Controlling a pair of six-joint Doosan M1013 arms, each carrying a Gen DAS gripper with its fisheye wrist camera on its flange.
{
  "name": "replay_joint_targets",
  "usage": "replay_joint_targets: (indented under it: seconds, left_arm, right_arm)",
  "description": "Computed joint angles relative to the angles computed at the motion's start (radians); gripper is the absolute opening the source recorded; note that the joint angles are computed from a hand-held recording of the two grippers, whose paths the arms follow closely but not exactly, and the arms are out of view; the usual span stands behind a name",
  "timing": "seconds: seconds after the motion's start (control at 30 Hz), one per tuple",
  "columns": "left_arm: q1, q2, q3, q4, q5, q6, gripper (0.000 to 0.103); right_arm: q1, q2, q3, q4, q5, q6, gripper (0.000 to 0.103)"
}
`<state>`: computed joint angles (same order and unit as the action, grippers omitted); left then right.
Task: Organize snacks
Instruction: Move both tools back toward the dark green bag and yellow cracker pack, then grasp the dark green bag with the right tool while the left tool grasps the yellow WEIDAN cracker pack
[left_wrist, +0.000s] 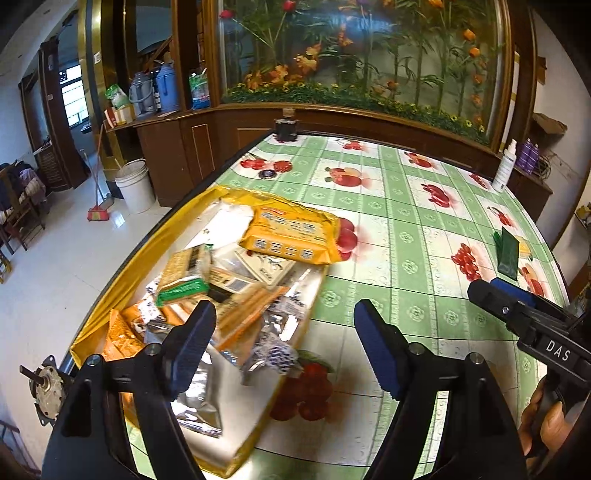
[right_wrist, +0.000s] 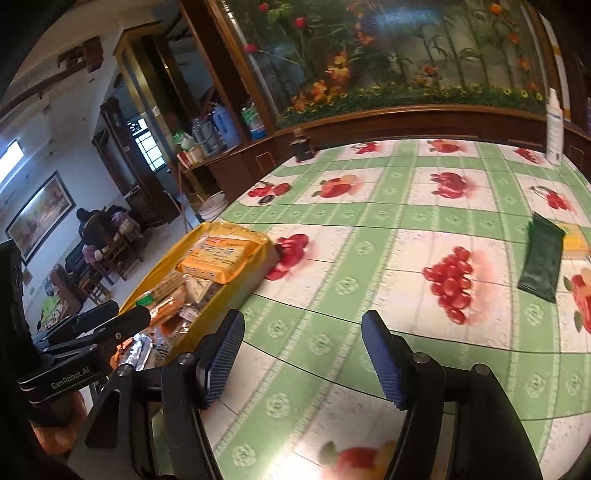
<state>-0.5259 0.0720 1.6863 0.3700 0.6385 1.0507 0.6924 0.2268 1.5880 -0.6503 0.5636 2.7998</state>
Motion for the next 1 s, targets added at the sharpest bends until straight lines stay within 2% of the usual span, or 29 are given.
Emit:
replay_joint_targets:
  seconds: [0.3,0.57,0.77,1.0]
  left_arm:
    - [-0.075,0.04,-0.039,-0.068,0.032,0.107,0.077]
    - [-0.148,0.085,-0.084,-0.114,0.066,0.214,0.077]
    - [-0.168,0.106,-0.1,-0.128,0.092,0.244,0.077]
    - [-0.149,0.138,-0.136,-0.133,0.117,0.235,0.077]
  right_arm:
    - [-0.031,-0.09,0.108,-0.112,0.067,0.163,0.072]
    - [-0.102,-0.15,0.174,-0.144,0.142,0.255,0.075]
    - [-0.163,-0.119,0.151,-0.105,0.188,0.235,0.077]
    - [-0.196,-0.029,0.061,-0.021,0.296,0.117,0.077]
